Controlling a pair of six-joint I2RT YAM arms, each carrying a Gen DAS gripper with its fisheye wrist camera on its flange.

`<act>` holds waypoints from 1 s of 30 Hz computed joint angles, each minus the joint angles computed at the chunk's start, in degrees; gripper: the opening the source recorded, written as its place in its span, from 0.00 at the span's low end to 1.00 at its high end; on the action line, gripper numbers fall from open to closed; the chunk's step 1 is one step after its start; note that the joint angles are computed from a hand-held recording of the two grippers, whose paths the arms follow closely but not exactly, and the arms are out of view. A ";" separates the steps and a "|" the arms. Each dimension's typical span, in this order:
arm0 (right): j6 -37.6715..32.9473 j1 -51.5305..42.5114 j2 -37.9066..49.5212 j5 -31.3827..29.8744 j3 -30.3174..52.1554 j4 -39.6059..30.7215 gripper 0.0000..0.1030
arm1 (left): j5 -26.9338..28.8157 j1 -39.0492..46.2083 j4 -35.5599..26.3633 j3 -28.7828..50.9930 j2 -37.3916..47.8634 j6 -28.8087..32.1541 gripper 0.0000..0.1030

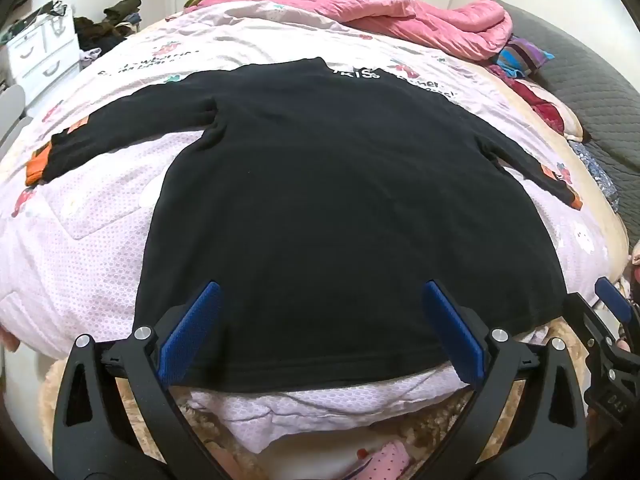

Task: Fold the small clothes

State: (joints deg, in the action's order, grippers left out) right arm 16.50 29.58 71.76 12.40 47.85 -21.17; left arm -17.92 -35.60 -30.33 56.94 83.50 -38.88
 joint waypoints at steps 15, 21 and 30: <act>0.36 1.86 0.52 1.39 0.71 -0.61 0.96 | -0.15 -0.45 -1.84 1.70 0.11 0.13 0.92; -0.06 1.30 0.47 0.82 0.45 -0.29 0.96 | -0.13 -0.44 -1.72 1.58 0.09 0.17 0.92; -0.07 1.35 0.17 0.94 0.10 -0.18 0.96 | -0.11 -0.43 -1.41 1.30 -0.01 0.17 0.92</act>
